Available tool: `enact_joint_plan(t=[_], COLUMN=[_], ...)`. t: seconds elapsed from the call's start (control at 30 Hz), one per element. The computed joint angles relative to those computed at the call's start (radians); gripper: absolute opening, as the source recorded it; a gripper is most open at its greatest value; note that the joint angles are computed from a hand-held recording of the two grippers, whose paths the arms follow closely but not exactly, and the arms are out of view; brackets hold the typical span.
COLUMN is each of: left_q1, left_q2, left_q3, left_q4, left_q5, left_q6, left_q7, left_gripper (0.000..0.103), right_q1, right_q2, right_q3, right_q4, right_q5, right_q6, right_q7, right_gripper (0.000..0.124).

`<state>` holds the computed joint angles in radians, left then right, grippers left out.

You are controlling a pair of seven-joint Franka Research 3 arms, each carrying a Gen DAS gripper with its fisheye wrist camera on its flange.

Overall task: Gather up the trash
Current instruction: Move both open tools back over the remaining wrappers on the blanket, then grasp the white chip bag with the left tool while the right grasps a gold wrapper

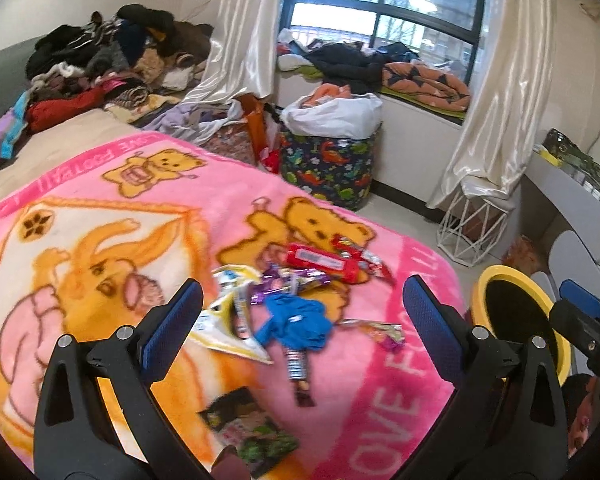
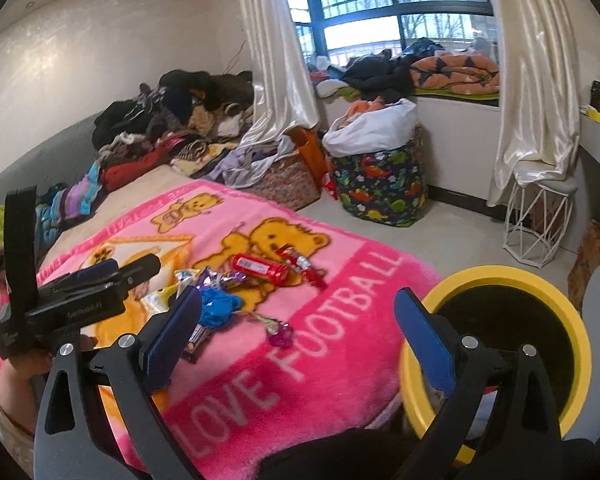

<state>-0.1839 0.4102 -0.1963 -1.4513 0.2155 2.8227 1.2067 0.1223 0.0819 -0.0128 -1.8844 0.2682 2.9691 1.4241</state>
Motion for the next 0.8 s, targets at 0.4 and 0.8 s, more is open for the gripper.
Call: enact_joint_plan(t=[0.4,0.8], left_q1=[0.039,0.092], left_q2=[-0.006,0.091], left_q3=[0.035,-0.02], left_q4=[-0.036,0.07], left_q5=[0.013,-0.103], left_q6=[-0.056,-0.173], left_q7=[-0.05,0.053], left_gripper=[0.092,0.072], right_q1=[0.014,0.006], right_q2=[0.139,0.347], right_q3=[0.003,0.001], right_q4=[0.159,0.463], right_q5=[-0.006,-0.038], right_q6=[-0.124,-0.437], right_q7=[-0.018,0.002], right_gripper=[0.094,0.081])
